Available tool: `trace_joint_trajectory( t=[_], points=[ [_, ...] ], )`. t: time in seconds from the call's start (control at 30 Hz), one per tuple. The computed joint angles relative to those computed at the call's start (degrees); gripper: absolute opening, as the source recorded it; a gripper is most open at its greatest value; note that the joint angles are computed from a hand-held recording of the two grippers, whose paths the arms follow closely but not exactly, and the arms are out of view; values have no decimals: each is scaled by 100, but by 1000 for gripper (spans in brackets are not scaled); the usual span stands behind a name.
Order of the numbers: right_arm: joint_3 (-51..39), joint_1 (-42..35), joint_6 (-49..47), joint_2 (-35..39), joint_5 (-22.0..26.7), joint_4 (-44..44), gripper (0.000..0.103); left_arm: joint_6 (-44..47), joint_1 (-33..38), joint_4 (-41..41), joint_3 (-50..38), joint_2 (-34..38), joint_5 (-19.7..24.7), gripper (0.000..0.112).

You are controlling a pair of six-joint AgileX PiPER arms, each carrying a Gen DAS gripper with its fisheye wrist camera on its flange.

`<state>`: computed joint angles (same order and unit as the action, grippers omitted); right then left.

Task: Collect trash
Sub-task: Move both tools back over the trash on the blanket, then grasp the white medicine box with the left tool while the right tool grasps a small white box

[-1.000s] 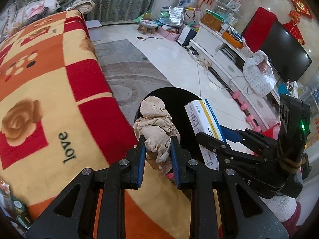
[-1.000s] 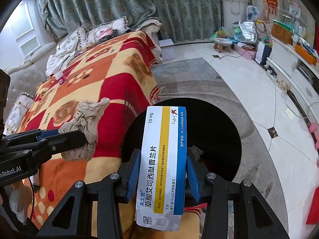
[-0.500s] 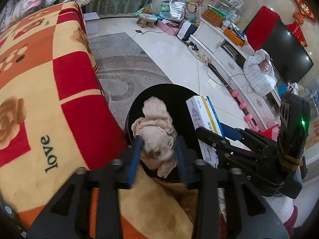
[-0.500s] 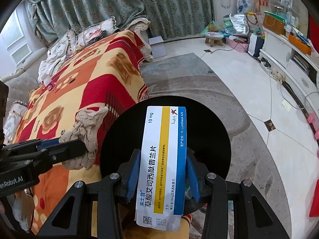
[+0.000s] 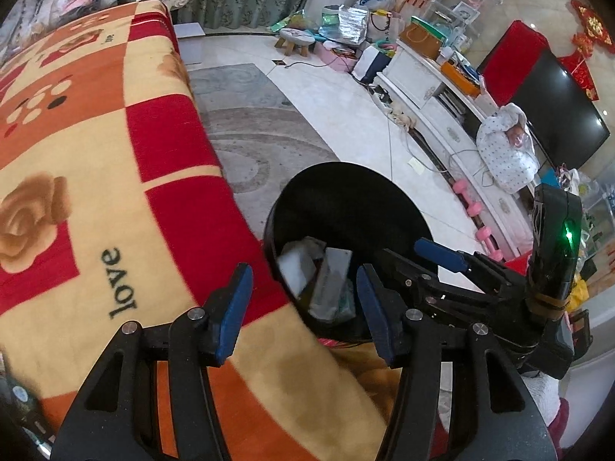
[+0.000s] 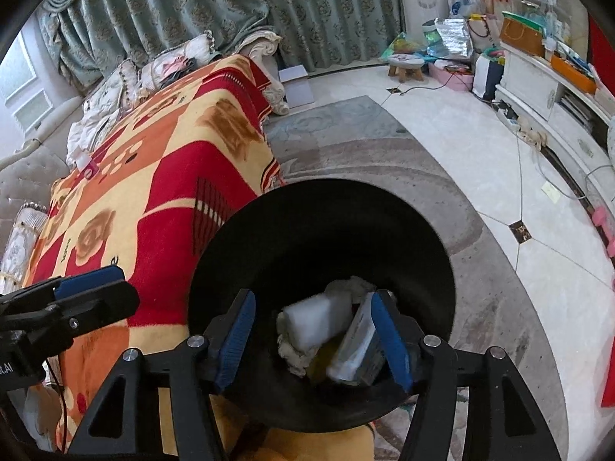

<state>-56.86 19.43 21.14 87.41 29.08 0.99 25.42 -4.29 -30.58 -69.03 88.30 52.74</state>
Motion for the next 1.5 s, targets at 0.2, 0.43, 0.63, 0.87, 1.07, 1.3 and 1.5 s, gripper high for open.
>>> trace_joint_trajectory(
  t=[0.2, 0.43, 0.63, 0.87, 1.07, 1.3, 1.5],
  points=[
    [-77, 272, 256, -15, 86, -193, 62, 87, 256, 97, 199, -223, 10, 55],
    [-274, 678, 612, 20, 221, -466, 66, 214, 691, 171, 418, -479, 57, 55],
    [-476, 1036, 810, 155, 293, -573, 69, 384, 1117, 176, 556, -649, 153, 55],
    [-914, 1481, 861, 463, 423, -578, 70, 809, 1866, 62, 758, -805, 383, 55],
    [-1281, 1807, 878, 712, 534, -609, 71, 1143, 2564, -28, 848, -881, 626, 55],
    [-1769, 2130, 857, 1009, 659, -570, 72, 1716, 3731, -37, 814, -866, 1112, 55],
    [-2341, 2443, 706, 1370, 823, -472, 73, 2264, 4902, 174, 626, -676, 1485, 55]
  ],
)
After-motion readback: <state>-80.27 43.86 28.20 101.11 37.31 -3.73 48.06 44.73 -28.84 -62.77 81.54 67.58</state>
